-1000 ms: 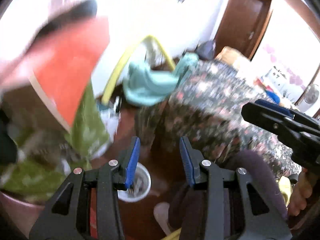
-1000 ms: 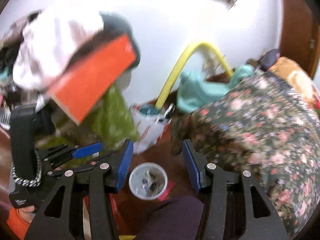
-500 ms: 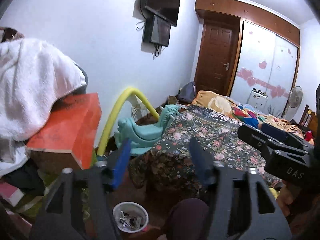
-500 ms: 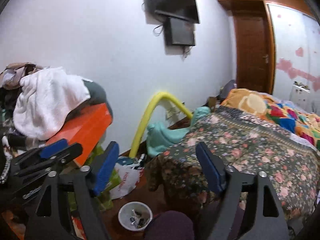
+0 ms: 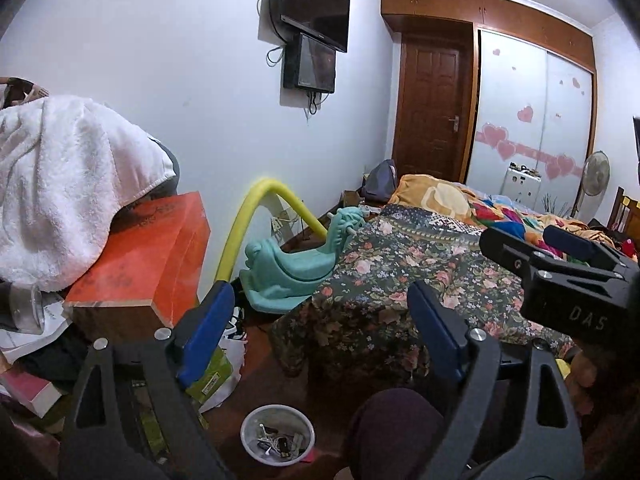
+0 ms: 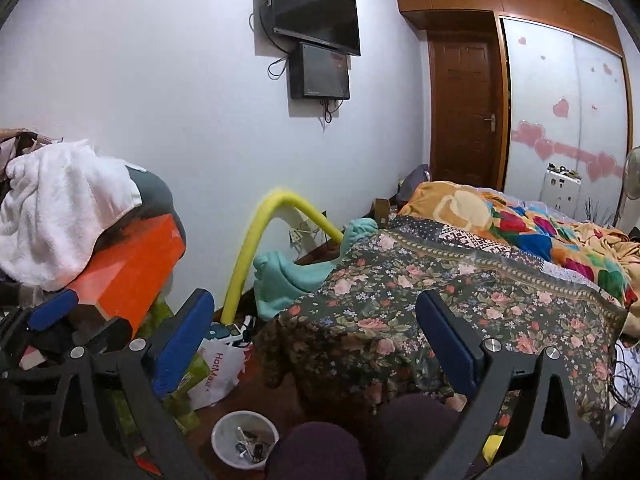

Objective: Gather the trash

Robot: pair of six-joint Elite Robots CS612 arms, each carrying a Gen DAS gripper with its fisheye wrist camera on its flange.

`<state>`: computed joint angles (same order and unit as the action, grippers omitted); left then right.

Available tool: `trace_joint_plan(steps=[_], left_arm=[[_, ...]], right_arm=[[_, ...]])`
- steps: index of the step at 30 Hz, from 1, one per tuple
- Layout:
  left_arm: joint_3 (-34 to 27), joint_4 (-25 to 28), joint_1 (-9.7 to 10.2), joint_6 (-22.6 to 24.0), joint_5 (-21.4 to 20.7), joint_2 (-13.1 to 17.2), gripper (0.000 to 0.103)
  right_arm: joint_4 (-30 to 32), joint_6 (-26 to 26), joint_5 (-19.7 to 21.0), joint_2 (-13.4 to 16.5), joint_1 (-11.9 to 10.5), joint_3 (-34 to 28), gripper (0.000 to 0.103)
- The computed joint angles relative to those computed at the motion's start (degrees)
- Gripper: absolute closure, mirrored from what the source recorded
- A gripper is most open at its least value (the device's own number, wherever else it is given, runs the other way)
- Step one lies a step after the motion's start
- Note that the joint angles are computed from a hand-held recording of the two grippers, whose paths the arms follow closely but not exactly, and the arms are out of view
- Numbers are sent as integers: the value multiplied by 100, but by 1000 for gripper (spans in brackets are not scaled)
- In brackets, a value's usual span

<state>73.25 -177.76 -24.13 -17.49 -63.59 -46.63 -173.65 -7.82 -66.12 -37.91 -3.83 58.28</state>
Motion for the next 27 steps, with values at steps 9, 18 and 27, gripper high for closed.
trace_joint_plan(steps=[9, 18, 27], left_arm=[[-9, 60, 20, -73, -45, 14, 15], [-62, 188, 7, -32, 35, 49, 15], [-74, 232, 13, -116, 16, 60, 15]], right_arm=[[94, -51, 1, -20, -3, 19, 3], [252, -66, 64, -23, -14, -1, 3], [237, -94, 34, -8, -10, -29, 3]])
